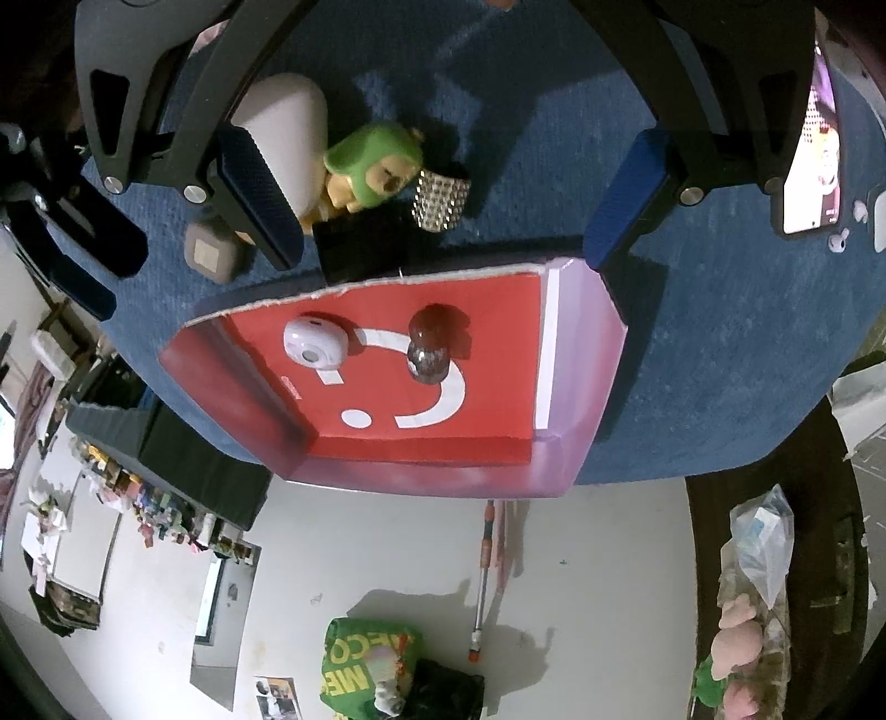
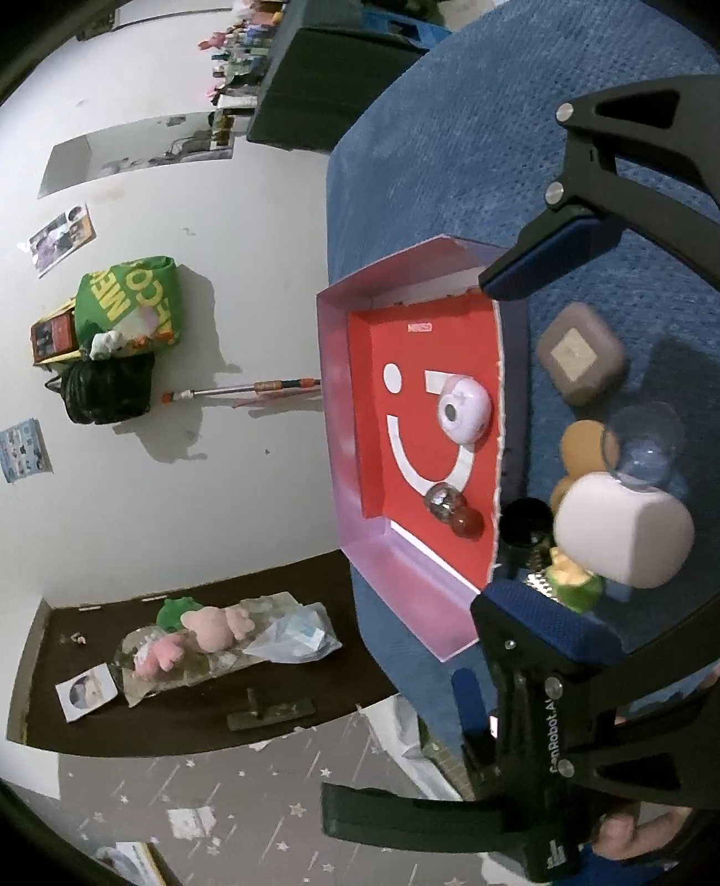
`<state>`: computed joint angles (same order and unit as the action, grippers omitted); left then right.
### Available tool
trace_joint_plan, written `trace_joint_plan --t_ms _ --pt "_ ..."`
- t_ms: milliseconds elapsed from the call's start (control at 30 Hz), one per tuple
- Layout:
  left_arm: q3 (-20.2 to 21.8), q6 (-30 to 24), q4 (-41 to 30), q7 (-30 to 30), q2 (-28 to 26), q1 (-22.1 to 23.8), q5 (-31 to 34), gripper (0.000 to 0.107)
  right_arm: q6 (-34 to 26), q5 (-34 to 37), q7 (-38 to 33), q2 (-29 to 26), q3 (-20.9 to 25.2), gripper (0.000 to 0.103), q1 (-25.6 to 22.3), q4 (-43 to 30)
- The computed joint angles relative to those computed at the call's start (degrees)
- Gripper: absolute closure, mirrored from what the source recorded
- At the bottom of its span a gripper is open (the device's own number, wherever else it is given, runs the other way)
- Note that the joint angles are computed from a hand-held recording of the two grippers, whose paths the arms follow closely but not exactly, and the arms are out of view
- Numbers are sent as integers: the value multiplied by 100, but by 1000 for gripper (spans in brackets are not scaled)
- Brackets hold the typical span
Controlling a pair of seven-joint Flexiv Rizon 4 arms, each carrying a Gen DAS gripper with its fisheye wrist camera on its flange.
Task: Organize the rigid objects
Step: 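Open both tools and withdraw them from the box back toward the objects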
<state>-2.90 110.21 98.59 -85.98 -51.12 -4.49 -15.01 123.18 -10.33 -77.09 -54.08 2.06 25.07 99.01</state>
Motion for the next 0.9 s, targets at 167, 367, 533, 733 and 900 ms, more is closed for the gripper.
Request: trace_joint_plan --t_ms 167,367,533,733,900 --pt "-306 75 166 -75 24 273 234 4 243 95 10 -41 35 0 -22 125" --pt "-389 99 302 -147 31 334 358 4 291 69 -29 -22 24 0 4 284" --pt "-444 101 387 -175 42 359 465 4 567 333 -200 -79 -79 0 151 362" --pt "-522 149 485 -197 64 400 587 4 776 544 -424 -109 -141 0 272 442" --pt "-478 174 573 -236 92 377 595 4 820 902 -681 -99 -290 0 492 516"
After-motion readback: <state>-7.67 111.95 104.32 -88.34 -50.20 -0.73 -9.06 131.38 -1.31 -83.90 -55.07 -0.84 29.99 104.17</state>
